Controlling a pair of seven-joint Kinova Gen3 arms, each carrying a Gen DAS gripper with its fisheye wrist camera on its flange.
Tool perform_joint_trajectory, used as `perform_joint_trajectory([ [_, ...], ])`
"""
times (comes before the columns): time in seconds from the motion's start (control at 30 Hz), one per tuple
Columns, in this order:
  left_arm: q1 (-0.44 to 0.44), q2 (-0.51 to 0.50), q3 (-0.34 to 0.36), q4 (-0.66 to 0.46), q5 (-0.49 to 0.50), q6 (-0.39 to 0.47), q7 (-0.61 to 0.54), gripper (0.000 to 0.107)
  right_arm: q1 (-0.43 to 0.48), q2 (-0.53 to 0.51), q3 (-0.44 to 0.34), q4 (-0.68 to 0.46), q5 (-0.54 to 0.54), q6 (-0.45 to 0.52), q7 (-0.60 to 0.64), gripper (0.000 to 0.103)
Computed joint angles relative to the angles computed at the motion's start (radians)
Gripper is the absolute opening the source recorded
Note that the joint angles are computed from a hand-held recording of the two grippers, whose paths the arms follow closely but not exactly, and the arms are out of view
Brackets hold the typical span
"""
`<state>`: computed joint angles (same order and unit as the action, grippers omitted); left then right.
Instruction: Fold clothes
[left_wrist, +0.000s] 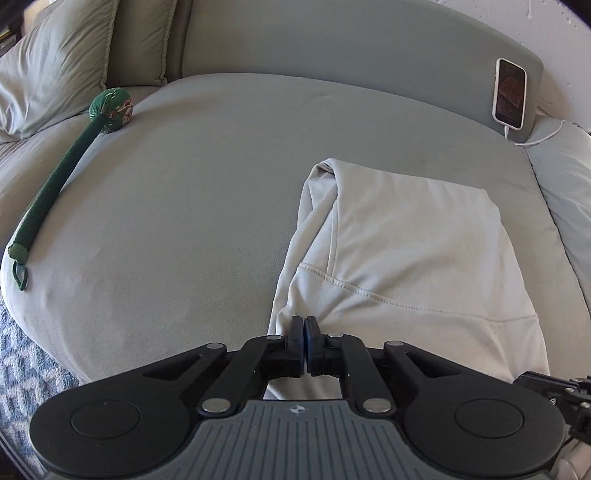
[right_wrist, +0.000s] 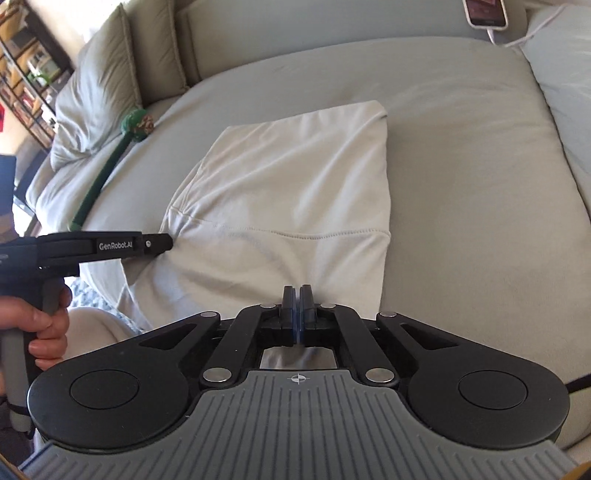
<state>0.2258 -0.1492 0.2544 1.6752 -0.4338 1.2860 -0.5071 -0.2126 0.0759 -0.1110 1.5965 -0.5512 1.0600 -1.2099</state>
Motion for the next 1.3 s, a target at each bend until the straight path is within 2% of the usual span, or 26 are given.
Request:
perform_joint_trajectory([
  [0.07, 0.000, -0.034, -0.004, -0.014, 0.012, 0.016, -0.022, 0.015, 0.062, 0.011, -0.013, -0.036, -0.031, 0.074, -0.001, 0.008],
  [0.1, -0.006, -0.058, 0.005, -0.013, 0.006, 0.013, -0.014, 0.034, 0.085, 0.007, -0.004, -0.040, -0.063, 0.092, 0.016, 0.010],
  [0.13, -0.028, -0.082, 0.032, -0.005, -0.007, 0.006, 0.000, 0.052, 0.116, -0.004, 0.001, -0.031, -0.101, 0.094, 0.034, 0.019],
  [0.17, -0.064, -0.101, 0.055, 0.000, -0.005, -0.002, 0.002, 0.056, 0.155, -0.011, -0.011, -0.021, -0.132, 0.085, 0.045, 0.041],
  [0.23, -0.154, -0.134, 0.103, 0.012, 0.015, -0.031, -0.001, 0.061, 0.214, -0.018, -0.024, 0.004, -0.190, 0.050, 0.045, 0.059],
  [0.3, -0.187, -0.151, 0.102, 0.037, 0.022, -0.096, 0.001, 0.057, 0.212, -0.007, -0.015, 0.018, -0.214, -0.009, 0.027, 0.058],
  [0.33, -0.176, -0.154, 0.085, 0.052, 0.015, -0.137, 0.002, 0.052, 0.185, 0.001, 0.001, 0.023, -0.215, -0.050, 0.021, 0.052],
  [0.37, -0.146, -0.141, 0.062, 0.061, -0.005, -0.178, 0.010, 0.049, 0.141, 0.013, 0.029, 0.021, -0.219, -0.090, 0.032, 0.032],
  [0.43, -0.053, -0.096, -0.015, 0.074, -0.040, -0.259, 0.020, 0.026, 0.051, 0.048, 0.075, 0.009, -0.212, -0.172, 0.046, 0.015],
  [0.5, 0.019, -0.039, -0.089, 0.078, -0.043, -0.329, -0.006, 0.025, 0.004, 0.093, 0.071, -0.003, -0.212, -0.253, 0.043, 0.015],
  [0.53, 0.032, -0.008, -0.100, 0.073, -0.049, -0.342, -0.029, 0.023, -0.022, 0.111, 0.065, -0.013, -0.189, -0.293, 0.029, 0.015],
  [0.6, 0.013, 0.058, -0.067, 0.052, -0.081, -0.318, -0.060, 0.022, -0.111, 0.144, 0.091, -0.041, -0.109, -0.356, -0.025, 0.015],
  [0.63, -0.021, 0.094, -0.023, 0.040, -0.110, -0.282, -0.060, 0.015, -0.157, 0.158, 0.113, -0.053, -0.068, -0.377, -0.048, 0.015],
  [0.7, -0.047, 0.136, 0.011, 0.027, -0.138, -0.231, -0.042, 0.014, -0.250, 0.191, 0.181, -0.086, 0.013, -0.375, -0.068, 0.015],
  [0.77, -0.035, 0.130, -0.023, 0.025, -0.113, -0.238, -0.052, 0.015, -0.335, 0.215, 0.270, -0.088, 0.094, -0.371, -0.071, 0.011],
  [0.83, -0.016, 0.122, -0.060, 0.005, -0.077, -0.221, -0.099, 0.017, -0.356, 0.202, 0.312, -0.094, 0.127, -0.332, -0.105, 0.011],
  [0.9, -0.018, 0.102, -0.051, -0.019, -0.071, -0.175, -0.115, 0.018, -0.303, 0.190, 0.302, -0.120, 0.095, -0.253, -0.112, 0.017],
  [0.93, -0.031, 0.093, -0.018, -0.031, -0.090, -0.137, -0.099, 0.041, -0.257, 0.178, 0.284, -0.125, 0.054, -0.212, -0.104, 0.018],
  [1.0, -0.028, 0.035, 0.006, -0.024, -0.107, -0.087, -0.067, 0.078, -0.164, 0.159, 0.248, -0.135, -0.027, -0.131, -0.079, 0.028],
  [1.03, -0.019, 0.015, -0.010, -0.019, -0.091, -0.080, -0.060, 0.079, -0.118, 0.154, 0.227, -0.140, -0.068, -0.090, -0.064, 0.050],
  [1.07, -0.003, -0.008, -0.044, -0.015, -0.059, -0.077, -0.068, 0.079, -0.072, 0.154, 0.204, -0.143, -0.109, -0.049, -0.049, 0.067],
  [1.13, -0.020, -0.058, -0.079, -0.008, 0.022, -0.073, -0.103, 0.080, 0.021, 0.172, 0.151, -0.152, -0.175, 0.032, -0.020, 0.073],
  [1.23, -0.064, -0.104, -0.151, 0.032, 0.143, -0.113, -0.161, 0.080, 0.160, 0.230, 0.035, -0.196, -0.204, 0.154, -0.046, 0.074],
  [1.3, -0.050, -0.124, -0.244, 0.072, 0.224, -0.158, -0.201, 0.078, 0.235, 0.278, -0.027, -0.220, -0.230, 0.223, -0.046, 0.072],
])
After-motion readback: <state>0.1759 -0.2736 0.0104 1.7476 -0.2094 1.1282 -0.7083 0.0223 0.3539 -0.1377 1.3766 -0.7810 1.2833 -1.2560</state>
